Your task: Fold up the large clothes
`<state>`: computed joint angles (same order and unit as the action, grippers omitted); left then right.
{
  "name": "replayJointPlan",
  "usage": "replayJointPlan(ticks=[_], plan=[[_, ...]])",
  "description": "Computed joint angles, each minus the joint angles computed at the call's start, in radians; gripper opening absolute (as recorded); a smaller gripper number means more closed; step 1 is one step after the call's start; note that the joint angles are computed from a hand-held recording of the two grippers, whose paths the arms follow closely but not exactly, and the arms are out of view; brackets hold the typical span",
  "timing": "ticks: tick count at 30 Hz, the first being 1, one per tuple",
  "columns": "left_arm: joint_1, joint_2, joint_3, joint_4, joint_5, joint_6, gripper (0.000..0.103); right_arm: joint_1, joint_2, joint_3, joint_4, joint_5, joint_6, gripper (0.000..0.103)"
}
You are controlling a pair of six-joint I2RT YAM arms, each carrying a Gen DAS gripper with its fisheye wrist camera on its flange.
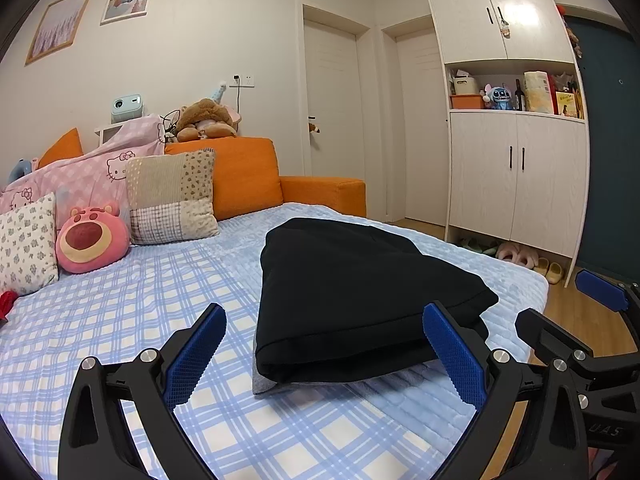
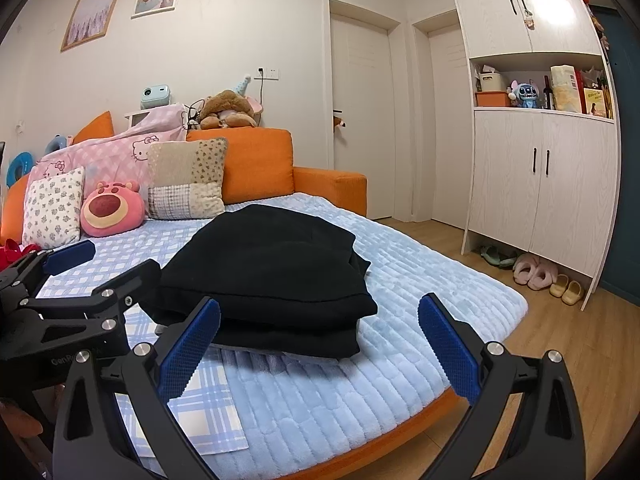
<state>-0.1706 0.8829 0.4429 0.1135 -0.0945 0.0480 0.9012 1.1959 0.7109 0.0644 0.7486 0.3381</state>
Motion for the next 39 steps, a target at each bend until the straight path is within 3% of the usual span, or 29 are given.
replayJointPlan(ticks=[19,39], plan=[[-0.006,-0.052,-0.008,-0.016,-0.021,0.005,0.100,0.018,-0.024,-0.032,0.014,0.028,0.007,0.098],[0.067,-0.059,-0.034,-0.017,0.034,0.001,0.100,-0.017,0.010,-0.023,0.033,-0.006,0.000,0.098]])
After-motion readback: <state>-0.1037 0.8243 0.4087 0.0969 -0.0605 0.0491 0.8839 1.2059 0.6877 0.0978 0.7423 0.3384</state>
